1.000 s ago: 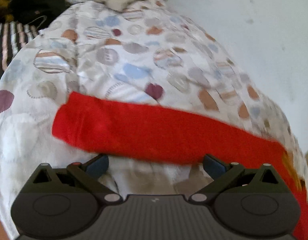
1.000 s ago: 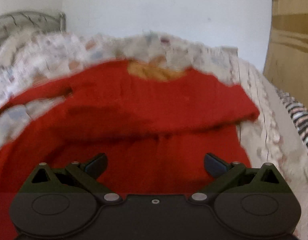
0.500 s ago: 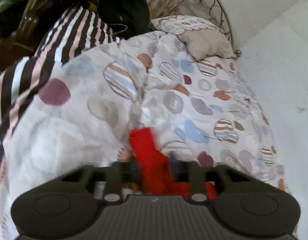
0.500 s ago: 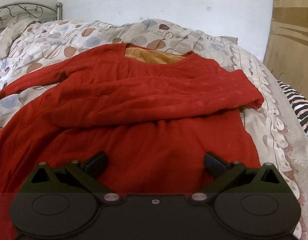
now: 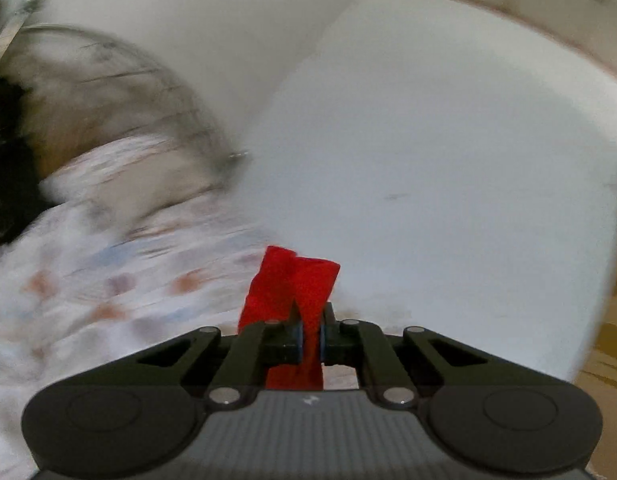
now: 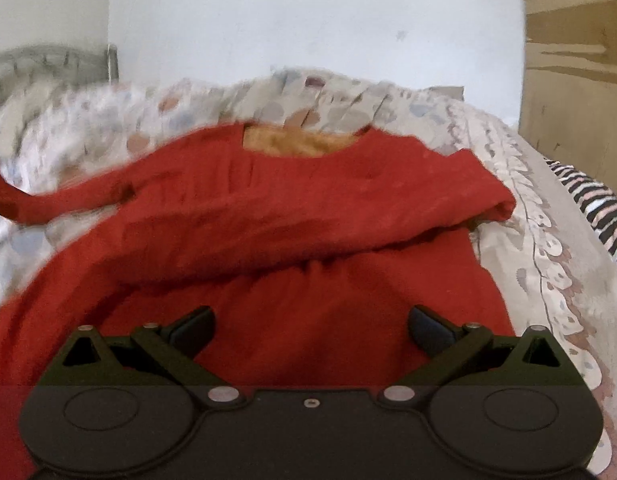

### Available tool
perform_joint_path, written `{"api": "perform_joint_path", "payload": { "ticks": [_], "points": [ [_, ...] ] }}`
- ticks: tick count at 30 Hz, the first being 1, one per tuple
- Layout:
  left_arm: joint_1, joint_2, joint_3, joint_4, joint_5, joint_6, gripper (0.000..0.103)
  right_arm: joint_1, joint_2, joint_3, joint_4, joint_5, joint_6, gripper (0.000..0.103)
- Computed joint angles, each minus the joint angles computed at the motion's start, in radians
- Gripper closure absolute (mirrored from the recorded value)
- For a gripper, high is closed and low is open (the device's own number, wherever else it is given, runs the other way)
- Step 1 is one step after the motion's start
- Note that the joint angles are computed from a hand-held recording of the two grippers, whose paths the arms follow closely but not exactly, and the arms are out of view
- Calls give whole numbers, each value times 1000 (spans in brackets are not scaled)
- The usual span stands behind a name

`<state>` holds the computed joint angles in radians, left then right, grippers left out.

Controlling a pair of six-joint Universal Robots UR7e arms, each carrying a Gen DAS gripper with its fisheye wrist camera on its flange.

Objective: Fold small clothes
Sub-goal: 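Carry the sleeve across the shirt with the left gripper and release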

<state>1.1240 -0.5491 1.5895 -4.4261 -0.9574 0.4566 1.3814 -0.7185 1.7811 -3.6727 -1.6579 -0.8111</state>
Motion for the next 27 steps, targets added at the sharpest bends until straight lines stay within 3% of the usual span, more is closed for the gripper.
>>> {"api": "perform_joint_path", "payload": {
  "ticks": [5,7,9,12,16,20,23,25,26,27],
  "points": [
    [-50,15,-14,154,-254,57,97,-61,-41,43,-56,163,194,0],
    [-63,25,-19,242,-322,73,97,-84,-57,63,-103,219,279,0],
    [-70,39,-22,341,-383,60,97,-87,-73,78,-168,205,333,0],
    [-73,85,-32,475,-443,35,97,-81,-88,89,-271,124,321,0],
    [-73,154,-52,628,-451,-31,97,-97,-131,111,-277,79,313,0],
    [-78,171,-43,846,-359,-102,96,-106,-128,114,-300,1,263,0],
    [-59,158,-42,970,-339,-155,94,-120,-127,124,-294,-19,242,0],
    [-62,138,-2,971,-326,-177,83,-123,-127,125,-279,-24,246,0],
    [-60,133,8,967,-320,-176,64,-123,-120,124,-283,-27,244,0],
    [-63,126,21,955,-308,-175,37,-122,-117,121,-284,-30,240,0]
  ]
}}
